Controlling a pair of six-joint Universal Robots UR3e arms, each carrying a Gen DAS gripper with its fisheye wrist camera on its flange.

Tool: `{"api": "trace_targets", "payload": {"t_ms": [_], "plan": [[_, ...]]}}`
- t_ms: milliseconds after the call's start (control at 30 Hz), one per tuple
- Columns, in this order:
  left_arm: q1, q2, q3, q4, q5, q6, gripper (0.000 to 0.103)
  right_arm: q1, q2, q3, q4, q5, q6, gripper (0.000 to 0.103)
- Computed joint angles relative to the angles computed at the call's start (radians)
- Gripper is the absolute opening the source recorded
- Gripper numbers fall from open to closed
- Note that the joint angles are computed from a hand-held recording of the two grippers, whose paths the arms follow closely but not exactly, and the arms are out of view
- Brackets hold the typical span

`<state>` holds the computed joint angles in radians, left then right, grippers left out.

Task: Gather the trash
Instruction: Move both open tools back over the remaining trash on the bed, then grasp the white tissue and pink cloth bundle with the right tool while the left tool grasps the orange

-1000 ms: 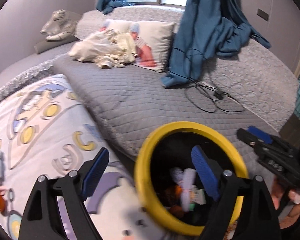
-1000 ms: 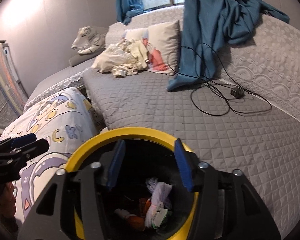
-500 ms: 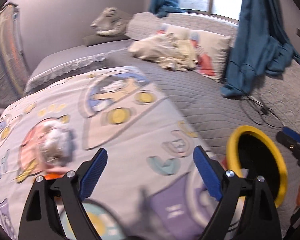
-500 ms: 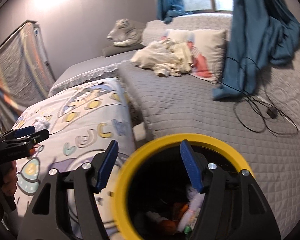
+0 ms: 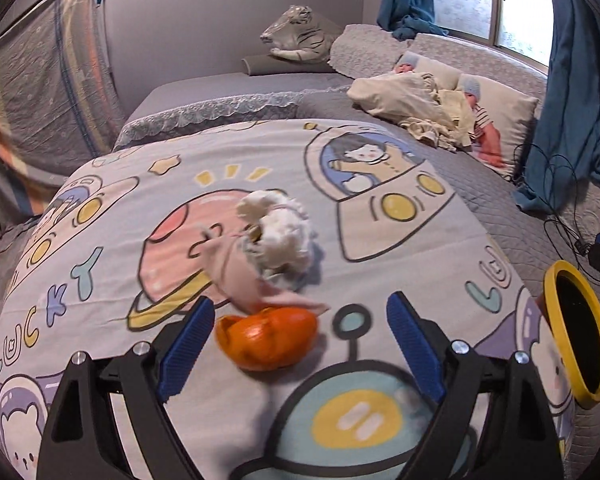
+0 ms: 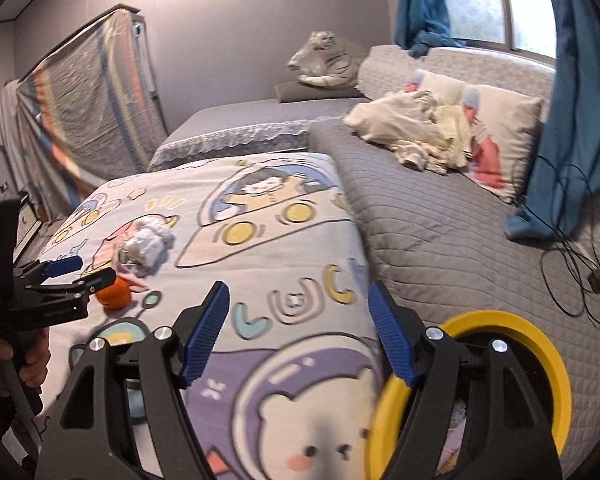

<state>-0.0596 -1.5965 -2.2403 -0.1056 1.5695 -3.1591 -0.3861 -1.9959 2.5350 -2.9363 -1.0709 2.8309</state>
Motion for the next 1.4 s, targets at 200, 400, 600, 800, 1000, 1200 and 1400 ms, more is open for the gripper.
{"api": "trace_targets", "payload": {"t_ms": [200, 400, 600, 800, 1000, 1200, 1400], "plan": [[0.085, 0.042, -0.086, 0.019, -0.041, 0.059, 0.084, 0.166, 0.159, -0.086, -0.092, -0.095, 0.071, 0.069], [0.142, 0.044, -0.116, 0.02, -0.088, 0.078, 0.084, 0.264, 0.282, -0.182, -0.11, -0.136, 0.102, 0.069], [0.164, 0.028, -0.127, 0.029, -0.125, 0.078, 0.084, 0.375, 0.46, -0.386, -0.009, -0.123, 0.098, 0.069], [0.181, 0.002, -0.122, 0.037, -0.145, 0.064, 0.084, 0.478, 0.672, -0.708, 0.22, -0.075, 0.062, 0.07], [0.204, -0.014, -0.12, 0.039, -0.167, 0.061, 0.084, 0.548, 0.872, -1.036, 0.475, -0.066, 0.031, 0.07], [0.218, -0.019, -0.115, 0.031, -0.196, 0.053, 0.084, 0.607, 0.99, -1.243, 0.646, -0.08, 0.002, 0.074], [0.244, -0.021, -0.138, 0.053, -0.229, 0.053, 0.084, 0.653, 1.084, -1.421, 0.774, -0.124, -0.017, 0.075]]}}
